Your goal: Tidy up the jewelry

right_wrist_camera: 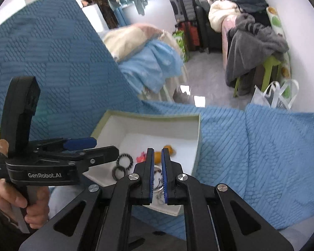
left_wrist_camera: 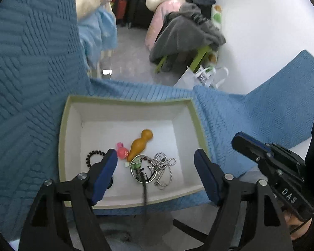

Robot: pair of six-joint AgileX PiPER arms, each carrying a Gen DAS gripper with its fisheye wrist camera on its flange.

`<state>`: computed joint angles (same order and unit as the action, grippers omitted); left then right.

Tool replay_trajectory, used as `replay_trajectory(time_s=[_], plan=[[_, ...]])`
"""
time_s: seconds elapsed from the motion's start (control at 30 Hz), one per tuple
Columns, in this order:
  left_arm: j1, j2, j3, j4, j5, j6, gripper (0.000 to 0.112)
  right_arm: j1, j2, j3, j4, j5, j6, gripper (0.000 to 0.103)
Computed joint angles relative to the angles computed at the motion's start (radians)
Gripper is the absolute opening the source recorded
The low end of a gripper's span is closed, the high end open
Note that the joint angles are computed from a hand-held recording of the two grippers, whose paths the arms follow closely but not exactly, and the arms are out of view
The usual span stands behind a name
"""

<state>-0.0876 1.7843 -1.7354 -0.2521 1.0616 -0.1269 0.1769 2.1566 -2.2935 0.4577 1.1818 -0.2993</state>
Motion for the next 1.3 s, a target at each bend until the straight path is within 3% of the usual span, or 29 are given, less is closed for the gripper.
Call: replay_trajectory(time_s=[0.47, 0.7, 1.1, 1.3], plan=[[-0.130, -0.230, -0.127, 0.264, 0.073, -0.132, 0.076, -0.054, -0.248, 0.031, 0.076, -0.057, -0.021, 0.005], [-0.211, -0.326, -0.107, 0.407, 0.074, -0.173, 0.076, -0.046, -0.418, 0.251, 0.060, -0.150, -0.041, 0.005], [-0.262, -0.430, 0.046, 0.459, 0.027, -0.268, 0.077, -0.005, -0.602, 0.591, -0.025, -0.213, -0.031, 0.006], [-0.304, -0.474, 0.143, 0.499, 0.015, -0.339, 0.077, 0.015, -0.656, 0.689, -0.046, -0.236, -0.021, 0.017]])
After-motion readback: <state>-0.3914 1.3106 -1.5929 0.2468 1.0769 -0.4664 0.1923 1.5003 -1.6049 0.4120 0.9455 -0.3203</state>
